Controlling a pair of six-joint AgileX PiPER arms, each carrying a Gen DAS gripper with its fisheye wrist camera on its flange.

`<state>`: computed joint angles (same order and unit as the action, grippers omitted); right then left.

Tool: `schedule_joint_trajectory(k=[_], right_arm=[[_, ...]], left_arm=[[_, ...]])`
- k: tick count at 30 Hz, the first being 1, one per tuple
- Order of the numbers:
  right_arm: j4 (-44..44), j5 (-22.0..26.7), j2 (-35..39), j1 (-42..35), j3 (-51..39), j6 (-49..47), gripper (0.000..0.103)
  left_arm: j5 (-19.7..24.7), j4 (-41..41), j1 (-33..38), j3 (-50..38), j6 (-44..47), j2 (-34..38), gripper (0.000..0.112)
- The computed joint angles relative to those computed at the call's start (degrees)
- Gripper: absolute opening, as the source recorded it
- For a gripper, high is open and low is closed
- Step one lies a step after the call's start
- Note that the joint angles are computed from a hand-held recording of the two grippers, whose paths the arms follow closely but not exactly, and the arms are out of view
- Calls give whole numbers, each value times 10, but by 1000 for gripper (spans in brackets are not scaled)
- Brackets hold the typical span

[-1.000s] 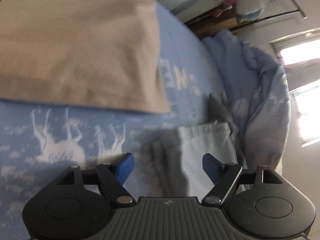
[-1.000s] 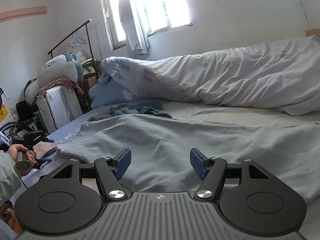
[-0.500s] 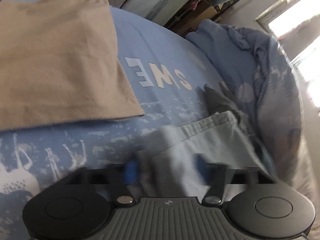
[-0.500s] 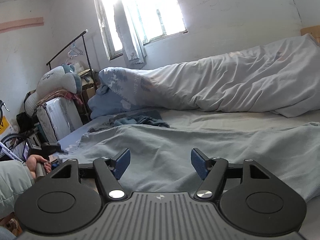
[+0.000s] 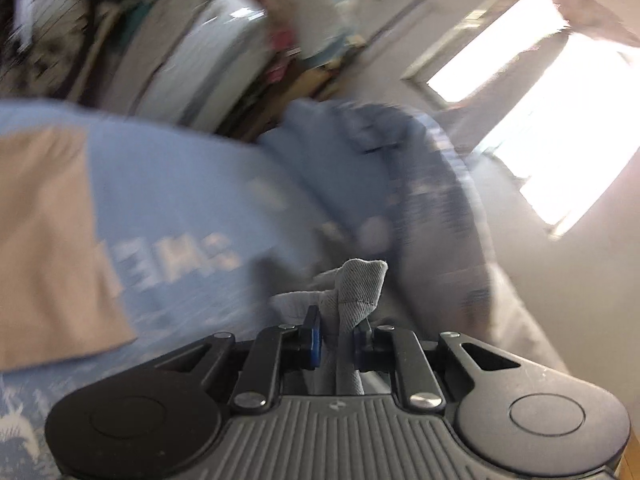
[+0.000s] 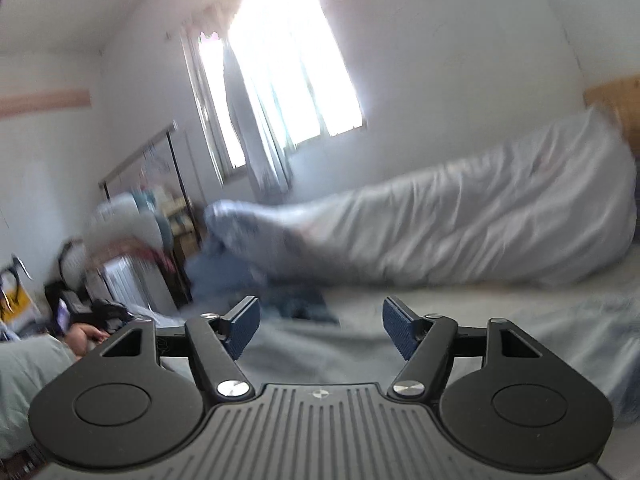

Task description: Fold clothes

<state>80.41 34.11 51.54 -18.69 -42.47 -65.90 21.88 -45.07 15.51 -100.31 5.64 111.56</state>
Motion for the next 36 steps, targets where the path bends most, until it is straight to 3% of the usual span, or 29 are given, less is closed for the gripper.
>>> schedule_joint_trajectory(k=[3, 6, 10, 18, 22, 28, 30, 33, 36], right_arm=[[-5, 134, -47, -143, -37, 24, 79], [14, 227, -59, -251, -63, 45, 81], [31, 255, -59, -298, -57, 59, 81], [-3, 186, -1, -239, -33, 62, 83], [-1, 134, 73, -185, -28, 34, 84], [48, 55, 184, -110, -25, -32, 84], [88, 33, 209, -86, -18, -70, 84], [103, 27, 246, -64, -32, -95, 84], [99, 21, 284, -51, -57, -103, 84]], left_arm=[[32, 66, -38, -60, -16, -13, 11], [54, 108, -99, -102, 6, -27, 11], [53, 168, -219, -107, 35, -47, 11], [21, 255, -450, -17, 56, -12, 11], [61, 370, -515, -17, -25, 51, 11], [5, 483, -551, 29, -127, 65, 11], [9, 499, -554, 26, -148, 66, 11], [4, 540, -563, 41, -177, 58, 11], [-41, 593, -568, 111, -193, 34, 12]])
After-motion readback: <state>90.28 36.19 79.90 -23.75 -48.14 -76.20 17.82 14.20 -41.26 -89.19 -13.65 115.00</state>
